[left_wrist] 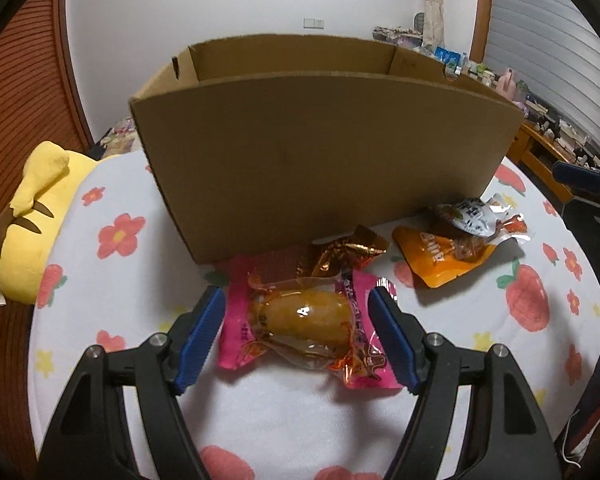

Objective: Organize snacks
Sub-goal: 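Move both tools back to the pink pastry and white duck-neck packet, then grasp the pink-wrapped pastry with the left tool while the right tool grasps the white duck-neck packet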

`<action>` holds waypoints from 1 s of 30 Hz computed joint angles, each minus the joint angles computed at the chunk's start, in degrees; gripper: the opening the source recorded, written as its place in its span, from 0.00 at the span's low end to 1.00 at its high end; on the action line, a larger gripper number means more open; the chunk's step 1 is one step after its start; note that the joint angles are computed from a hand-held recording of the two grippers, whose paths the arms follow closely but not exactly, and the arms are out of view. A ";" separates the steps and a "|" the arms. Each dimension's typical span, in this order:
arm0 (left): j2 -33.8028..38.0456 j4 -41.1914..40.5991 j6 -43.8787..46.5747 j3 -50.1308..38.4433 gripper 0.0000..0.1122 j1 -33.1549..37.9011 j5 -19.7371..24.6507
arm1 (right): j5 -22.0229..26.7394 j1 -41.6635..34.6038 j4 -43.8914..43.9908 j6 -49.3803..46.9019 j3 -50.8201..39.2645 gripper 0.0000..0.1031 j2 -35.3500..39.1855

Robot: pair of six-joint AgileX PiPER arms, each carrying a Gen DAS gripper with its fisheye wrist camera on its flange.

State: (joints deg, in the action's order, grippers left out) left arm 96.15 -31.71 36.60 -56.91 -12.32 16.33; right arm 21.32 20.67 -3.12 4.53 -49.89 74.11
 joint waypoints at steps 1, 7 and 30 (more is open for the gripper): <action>0.33 0.81 -0.82 -0.19 0.66 -0.15 -0.08 | 0.08 0.07 -0.13 0.15 -0.15 0.84 0.32; 2.92 -1.01 0.67 -0.59 0.67 -0.26 -1.17 | -0.08 -0.04 -0.21 0.02 -1.17 0.84 3.04; -2.06 -12.29 15.27 7.51 0.58 -0.31 -2.19 | -0.30 -3.00 4.08 -3.52 -7.41 0.84 15.41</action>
